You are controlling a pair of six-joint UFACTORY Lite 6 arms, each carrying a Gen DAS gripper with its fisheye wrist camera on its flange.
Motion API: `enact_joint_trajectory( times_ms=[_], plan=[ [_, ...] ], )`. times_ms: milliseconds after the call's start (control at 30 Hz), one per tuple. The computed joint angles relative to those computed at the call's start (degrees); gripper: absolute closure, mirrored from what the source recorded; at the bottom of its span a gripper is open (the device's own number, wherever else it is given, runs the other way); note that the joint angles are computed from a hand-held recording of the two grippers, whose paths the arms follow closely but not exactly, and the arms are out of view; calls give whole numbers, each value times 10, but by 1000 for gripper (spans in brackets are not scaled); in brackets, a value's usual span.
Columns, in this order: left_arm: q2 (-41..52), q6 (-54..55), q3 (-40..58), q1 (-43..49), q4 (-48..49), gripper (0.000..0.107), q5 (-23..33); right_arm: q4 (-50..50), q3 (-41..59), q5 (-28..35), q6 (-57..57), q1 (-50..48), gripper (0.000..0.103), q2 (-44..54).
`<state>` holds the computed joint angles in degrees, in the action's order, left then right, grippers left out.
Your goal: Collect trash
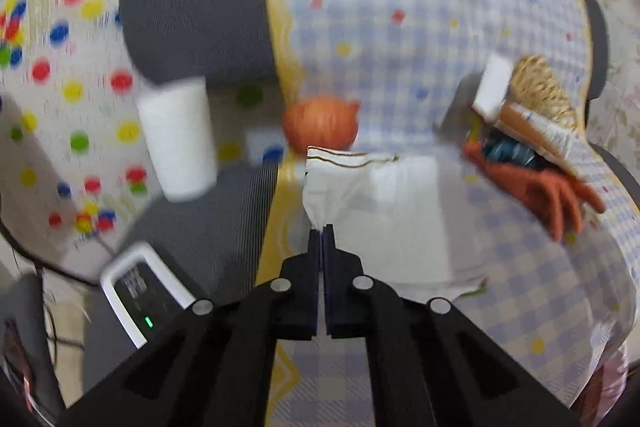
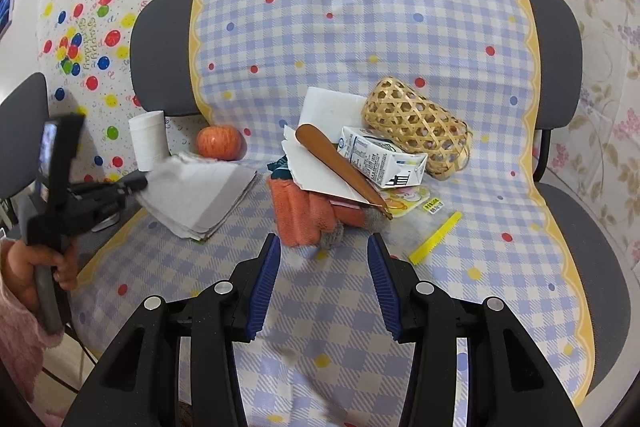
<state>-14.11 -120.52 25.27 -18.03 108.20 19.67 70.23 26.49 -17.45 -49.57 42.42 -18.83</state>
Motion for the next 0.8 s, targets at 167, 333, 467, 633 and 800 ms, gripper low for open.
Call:
enact_joint_trajectory(
  times_ms=[167, 333, 467, 633, 800],
  plan=[
    [10, 14, 11, -103, 8, 107, 84, -31, -9, 9, 37, -11, 56, -7],
    [115, 36, 79, -184, -27, 107, 142, 11, -21, 12, -9, -18, 56, -27],
    [175, 124, 130, -138, -146, 107, 140, 36, -38, 20, -39, -36, 56, -57],
    [239, 186, 138, -52, -183, 107, 106, -29, -38, 34, 25, -56, 56, -49],
    [213, 156, 114, -17, -140, 107, 66, -25, -21, 27, 21, -39, 56, -31]
  ],
)
